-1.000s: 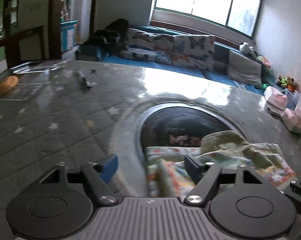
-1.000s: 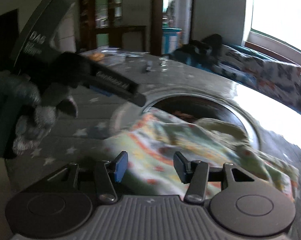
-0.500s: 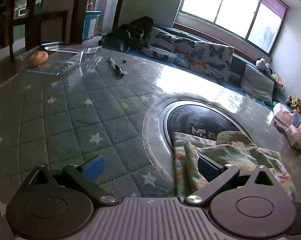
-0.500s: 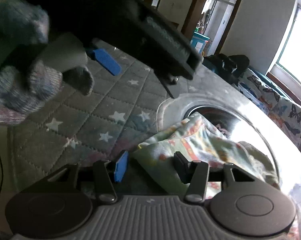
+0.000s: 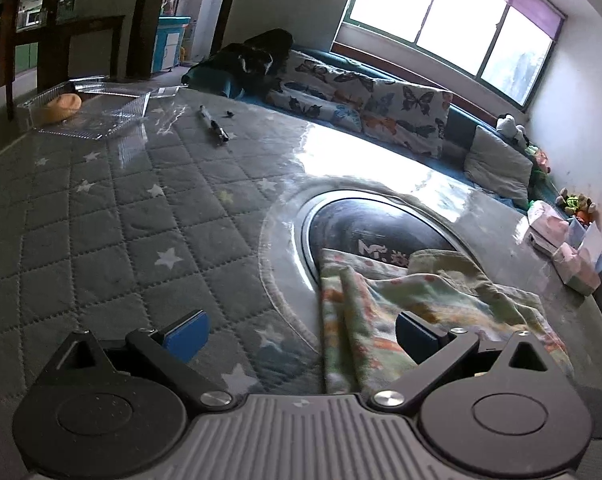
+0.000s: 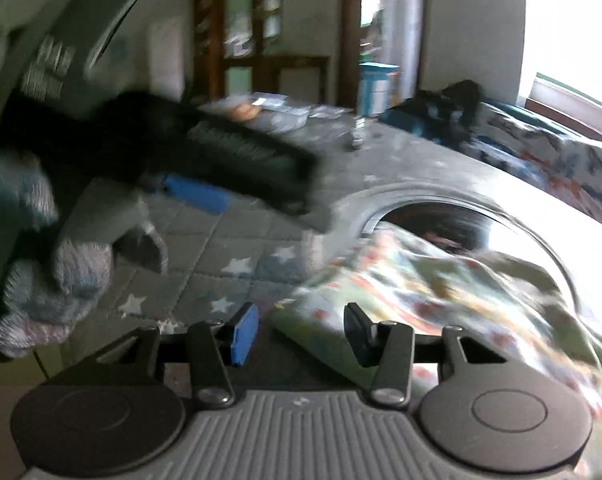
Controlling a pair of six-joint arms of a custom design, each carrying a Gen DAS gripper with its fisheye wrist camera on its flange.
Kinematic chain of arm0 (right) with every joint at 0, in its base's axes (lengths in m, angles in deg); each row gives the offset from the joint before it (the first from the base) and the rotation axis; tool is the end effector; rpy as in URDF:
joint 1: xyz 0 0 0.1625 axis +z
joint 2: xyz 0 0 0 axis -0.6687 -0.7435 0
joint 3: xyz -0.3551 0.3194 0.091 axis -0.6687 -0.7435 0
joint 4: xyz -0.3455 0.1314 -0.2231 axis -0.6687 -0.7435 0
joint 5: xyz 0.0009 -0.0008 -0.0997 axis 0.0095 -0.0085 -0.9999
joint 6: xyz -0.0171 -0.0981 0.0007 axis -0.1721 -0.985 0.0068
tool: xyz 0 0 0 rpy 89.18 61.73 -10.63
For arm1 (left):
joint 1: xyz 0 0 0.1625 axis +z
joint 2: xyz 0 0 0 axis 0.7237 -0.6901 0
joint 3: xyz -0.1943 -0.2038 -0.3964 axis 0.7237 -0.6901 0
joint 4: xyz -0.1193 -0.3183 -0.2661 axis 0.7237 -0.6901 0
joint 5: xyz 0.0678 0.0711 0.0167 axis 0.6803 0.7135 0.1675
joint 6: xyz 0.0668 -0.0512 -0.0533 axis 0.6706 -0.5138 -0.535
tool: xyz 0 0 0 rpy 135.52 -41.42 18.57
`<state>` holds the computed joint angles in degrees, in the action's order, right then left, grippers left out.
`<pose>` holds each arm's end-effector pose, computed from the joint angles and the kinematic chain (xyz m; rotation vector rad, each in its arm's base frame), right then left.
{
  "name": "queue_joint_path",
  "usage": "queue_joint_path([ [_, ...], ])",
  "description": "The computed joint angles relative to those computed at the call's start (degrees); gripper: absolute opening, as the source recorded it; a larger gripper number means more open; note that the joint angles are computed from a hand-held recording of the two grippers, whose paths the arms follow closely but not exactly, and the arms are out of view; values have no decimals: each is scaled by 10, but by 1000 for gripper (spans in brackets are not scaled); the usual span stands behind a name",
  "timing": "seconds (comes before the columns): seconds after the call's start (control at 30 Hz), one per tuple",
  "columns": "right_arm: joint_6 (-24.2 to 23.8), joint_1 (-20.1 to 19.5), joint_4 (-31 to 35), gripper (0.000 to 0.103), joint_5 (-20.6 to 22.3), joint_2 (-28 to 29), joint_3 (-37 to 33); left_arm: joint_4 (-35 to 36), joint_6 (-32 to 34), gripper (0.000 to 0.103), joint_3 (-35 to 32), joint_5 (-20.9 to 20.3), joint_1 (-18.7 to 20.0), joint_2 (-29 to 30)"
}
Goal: Fold clothes
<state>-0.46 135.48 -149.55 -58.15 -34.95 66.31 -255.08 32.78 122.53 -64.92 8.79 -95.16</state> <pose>0.1726 -0.6426 0.0984 1.5526 -2.3784 0.6004 -0.1846 -0.6463 0.1183 -0.0763 2.2486 -1.2214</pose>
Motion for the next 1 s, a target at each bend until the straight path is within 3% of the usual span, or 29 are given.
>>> queue_joint_path([
  [0.1, 47, -22, -35, 48, 3, -21, 10, -4, 0, 101, -3, -4, -1, 7],
  [0.33, 138, -62, -126, 48, -52, -35, 3, 8, 17, 101, -12, 3, -10, 30],
  [0.5, 173, -91, -163, 48, -42, -37, 2, 20, 15, 101, -12, 16, -13, 37],
  [0.63, 194, -108, -168, 47, -29, -37, 4, 38, 6, 101, -13, 30, -12, 40],
  [0.83, 194, -100, -164, 47, -24, -48, 1, 65, -20, 101, -10, 34, -6, 36],
  [1.0, 231, -106, -112, 44, -36, -42, -31, 70, -26, 101, -8, 32, -6, 34],
])
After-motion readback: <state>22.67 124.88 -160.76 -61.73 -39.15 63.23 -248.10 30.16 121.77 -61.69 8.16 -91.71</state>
